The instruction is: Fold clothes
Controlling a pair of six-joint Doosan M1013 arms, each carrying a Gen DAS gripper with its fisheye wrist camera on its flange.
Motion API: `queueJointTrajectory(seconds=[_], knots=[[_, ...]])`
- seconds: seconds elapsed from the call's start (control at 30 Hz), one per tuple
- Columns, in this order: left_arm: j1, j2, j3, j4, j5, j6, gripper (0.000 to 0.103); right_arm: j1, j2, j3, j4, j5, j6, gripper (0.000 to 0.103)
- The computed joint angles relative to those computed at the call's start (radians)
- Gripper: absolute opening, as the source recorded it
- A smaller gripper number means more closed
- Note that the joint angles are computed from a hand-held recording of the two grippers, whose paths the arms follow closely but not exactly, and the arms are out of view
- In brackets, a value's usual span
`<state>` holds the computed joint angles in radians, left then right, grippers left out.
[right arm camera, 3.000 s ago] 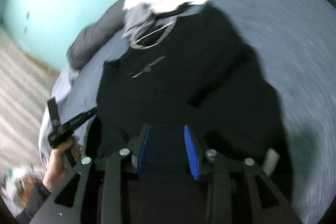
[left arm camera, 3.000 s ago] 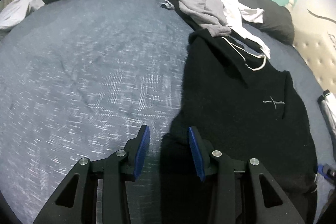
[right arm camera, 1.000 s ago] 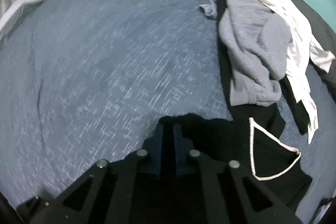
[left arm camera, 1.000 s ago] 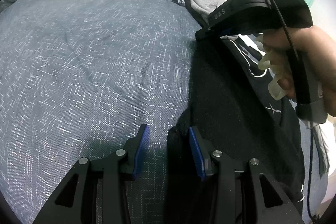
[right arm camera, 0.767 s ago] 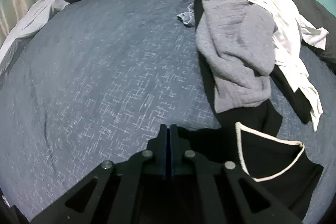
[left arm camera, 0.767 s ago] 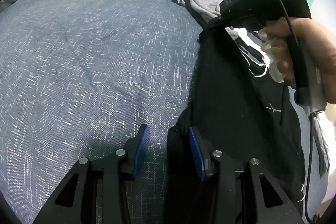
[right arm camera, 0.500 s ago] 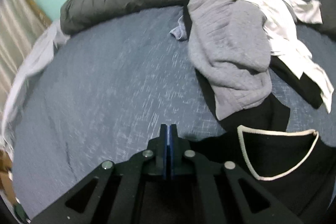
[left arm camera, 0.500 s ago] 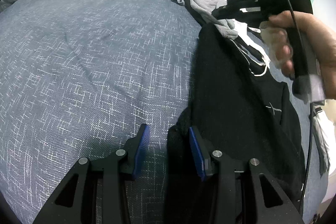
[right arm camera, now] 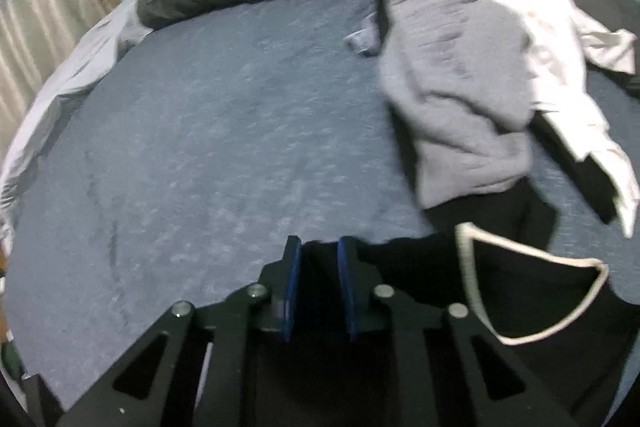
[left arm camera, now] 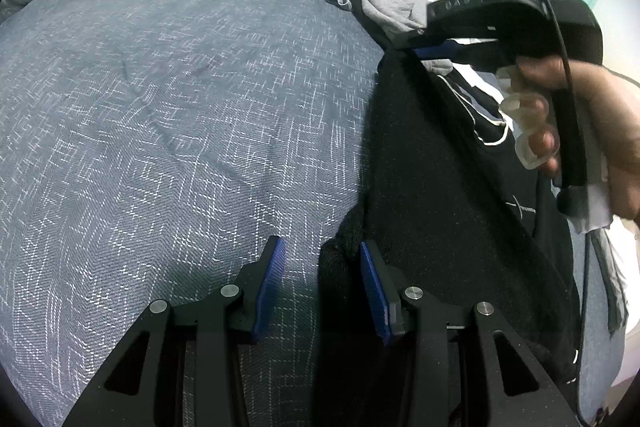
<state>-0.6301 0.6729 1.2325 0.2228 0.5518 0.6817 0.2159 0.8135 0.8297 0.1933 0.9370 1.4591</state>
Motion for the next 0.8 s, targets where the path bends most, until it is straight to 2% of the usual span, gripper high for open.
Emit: queueJointTrajectory(seconds=[0.07,0.17,0.37,0.57,0.8], knots=[[0.001,-0.001,0.002,-0.006,-0.004,0.002,0.042,-0.006,-0.034,0.055,-0.046,-0.08,0.056,0.018],[0.004,-0.005,0.01,-0.02,-0.016,0.007,0.042,-0.025,-0.082,0.127,-0.034,-0.156,0.061,0.018],[0.014,-0.025,0.036,-0.077,-0.04,0.01,0.043,-0.071,-0.181,0.292,0.078,-0.173,-0.037,0.018],[0.008,-0.042,0.047,-0.038,-0.016,-0.018,0.042,-0.147,-0.307,0.507,0.163,-0.18,-0.072,0.02],[0.01,-0.054,0.055,0.024,0.01,-0.063,0.042,-0.228,-0.408,0.683,0.188,-0.19,-0.112,0.026]])
